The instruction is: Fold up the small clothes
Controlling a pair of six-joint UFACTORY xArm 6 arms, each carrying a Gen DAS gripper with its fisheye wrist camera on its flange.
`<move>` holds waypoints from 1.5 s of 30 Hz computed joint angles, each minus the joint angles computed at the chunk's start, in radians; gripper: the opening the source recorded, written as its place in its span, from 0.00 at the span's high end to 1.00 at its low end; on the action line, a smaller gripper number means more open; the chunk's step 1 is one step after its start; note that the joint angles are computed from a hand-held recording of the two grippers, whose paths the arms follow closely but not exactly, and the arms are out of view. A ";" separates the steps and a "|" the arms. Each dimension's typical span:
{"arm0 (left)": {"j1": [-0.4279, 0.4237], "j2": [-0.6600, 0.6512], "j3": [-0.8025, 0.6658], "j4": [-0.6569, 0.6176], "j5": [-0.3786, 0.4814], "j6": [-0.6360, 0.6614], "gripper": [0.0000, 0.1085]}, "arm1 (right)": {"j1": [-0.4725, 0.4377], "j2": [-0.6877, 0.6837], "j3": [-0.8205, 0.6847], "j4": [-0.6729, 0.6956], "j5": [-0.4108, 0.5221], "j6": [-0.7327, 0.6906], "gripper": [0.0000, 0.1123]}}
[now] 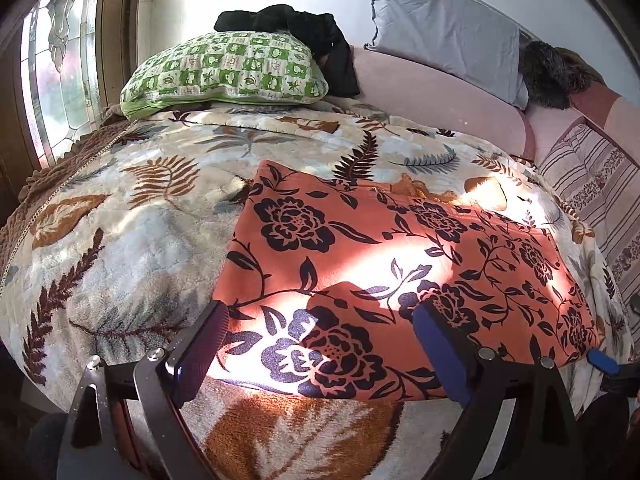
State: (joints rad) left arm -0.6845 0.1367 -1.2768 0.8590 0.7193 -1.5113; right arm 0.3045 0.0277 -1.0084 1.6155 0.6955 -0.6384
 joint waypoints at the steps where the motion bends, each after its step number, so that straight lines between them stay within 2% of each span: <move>1: 0.004 -0.004 0.009 -0.002 -0.001 -0.005 0.14 | 0.001 0.021 -0.036 -0.021 0.020 0.004 0.22; 4: 0.020 -0.020 0.039 -0.005 -0.016 -0.024 0.14 | 0.019 0.106 -0.175 -0.111 0.032 0.038 0.22; 8: 0.036 -0.021 0.053 0.000 -0.033 -0.043 0.14 | 0.030 0.287 -0.423 -0.200 0.097 0.134 0.22; 13: 0.057 0.004 0.046 -0.020 -0.065 -0.021 0.14 | 0.030 0.561 -0.764 -0.320 0.191 0.364 0.22; 16: 0.065 0.022 0.028 -0.025 -0.073 -0.007 0.14 | 0.010 0.744 -1.014 -0.420 0.305 0.509 0.22; 17: 0.065 0.027 0.022 -0.026 -0.071 0.001 0.14 | 0.002 0.791 -1.091 -0.485 0.315 0.538 0.22; 19: 0.066 0.034 0.015 -0.025 -0.067 0.005 0.14 | -0.026 0.830 -1.145 -0.566 0.260 0.574 0.22; 23: 0.078 0.048 0.013 -0.046 -0.071 0.013 0.14 | -0.101 0.710 -0.916 -0.470 0.017 0.603 0.23; 26: 0.088 0.044 0.018 -0.043 -0.085 0.005 0.14 | -0.132 0.606 -0.783 -0.537 -0.046 0.598 0.22; 29: 0.087 0.036 0.014 -0.024 -0.085 -0.002 0.14 | -0.149 0.464 -0.608 -0.467 -0.067 0.465 0.22; 33: 0.077 0.038 -0.015 -0.009 -0.083 0.005 0.14 | -0.135 0.232 -0.330 -0.304 -0.073 0.241 0.22; 37: 0.049 0.091 -0.107 -0.033 -0.067 0.069 0.14 | -0.089 0.023 -0.050 -0.028 -0.115 0.047 0.22; 40: 0.010 0.175 -0.238 -0.085 0.010 0.176 0.14 | -0.057 -0.012 0.055 0.112 -0.114 0.014 0.22; 43: -0.020 0.265 -0.377 -0.151 0.098 0.275 0.14 | -0.057 0.033 0.052 0.145 -0.086 0.027 0.22; 45: -0.032 0.311 -0.443 -0.184 0.122 0.304 0.14 | -0.062 0.075 0.021 0.159 -0.082 0.053 0.22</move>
